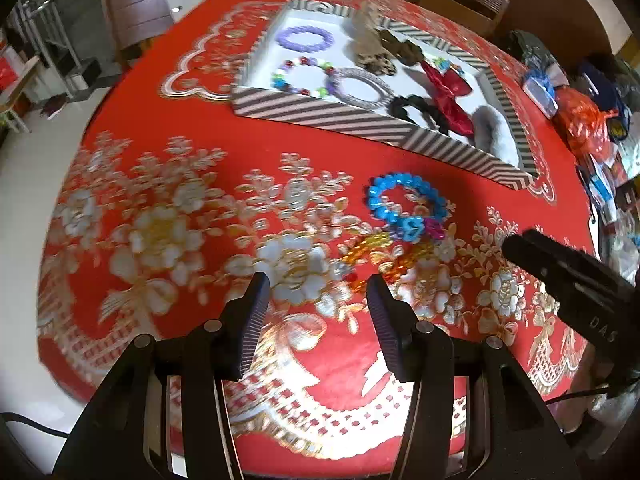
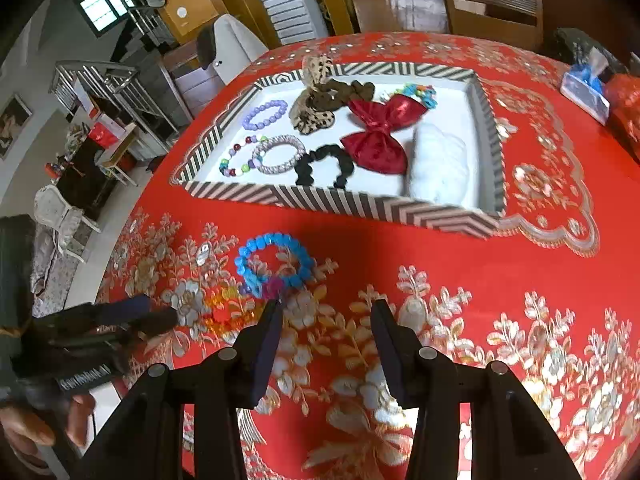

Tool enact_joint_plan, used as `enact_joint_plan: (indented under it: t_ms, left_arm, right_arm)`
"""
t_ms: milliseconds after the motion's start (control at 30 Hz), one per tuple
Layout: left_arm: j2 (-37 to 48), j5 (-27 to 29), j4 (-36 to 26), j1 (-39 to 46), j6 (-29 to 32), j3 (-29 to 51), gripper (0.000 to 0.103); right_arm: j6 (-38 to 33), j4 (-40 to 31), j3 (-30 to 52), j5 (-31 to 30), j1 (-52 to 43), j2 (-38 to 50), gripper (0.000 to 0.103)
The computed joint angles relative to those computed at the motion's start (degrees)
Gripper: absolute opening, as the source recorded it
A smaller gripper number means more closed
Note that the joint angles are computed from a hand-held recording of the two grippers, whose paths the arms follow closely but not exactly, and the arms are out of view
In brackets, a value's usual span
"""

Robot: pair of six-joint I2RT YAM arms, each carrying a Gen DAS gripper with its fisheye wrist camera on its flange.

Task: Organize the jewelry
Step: 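Grasp the amber bead bracelet with the left tool while the right tool grasps the blue bead bracelet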

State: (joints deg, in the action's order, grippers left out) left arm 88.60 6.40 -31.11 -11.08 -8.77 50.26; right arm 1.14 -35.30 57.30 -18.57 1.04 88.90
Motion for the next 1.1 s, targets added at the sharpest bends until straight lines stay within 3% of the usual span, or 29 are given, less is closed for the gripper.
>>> enact_joint_plan:
  t_ms: [433, 500, 567, 633, 800, 1100]
  left_arm:
    - [9.5, -1.4, 4.8, -3.4, 3.1, 3.2, 0.050]
    - [9.5, -1.5, 4.9, -3.2, 3.6, 3.1, 0.039]
    - [9.8, -2.5, 4.7, -2.5, 4.9, 3.3, 0.018]
    - [10.1, -1.3, 4.3, -1.0, 6.0, 3.6, 0.011]
    - [10.3, 0.1, 3.6, 0.2, 7.2, 3.9, 0.009]
    - [7.2, 3.7, 0.6, 2.3, 8.1, 5.3, 0.008]
  right_arm:
    - [-1.2, 2.2, 7.8, -0.2, 3.6, 11.2, 0.044]
    - [-1.4, 2.4, 8.9, -0.2, 4.4, 13.0, 0.043]
    - [-1.9, 2.7, 10.0, 0.5, 5.6, 14.9, 0.037]
    - [-2.4, 2.6, 10.9, 1.1, 6.6, 16.6, 0.032]
    - [-4.2, 5.0, 10.3, 6.2, 8.4, 17.4, 0.008]
    - [-4.7, 2.7, 7.6, -1.5, 1.6, 11.0, 0.008]
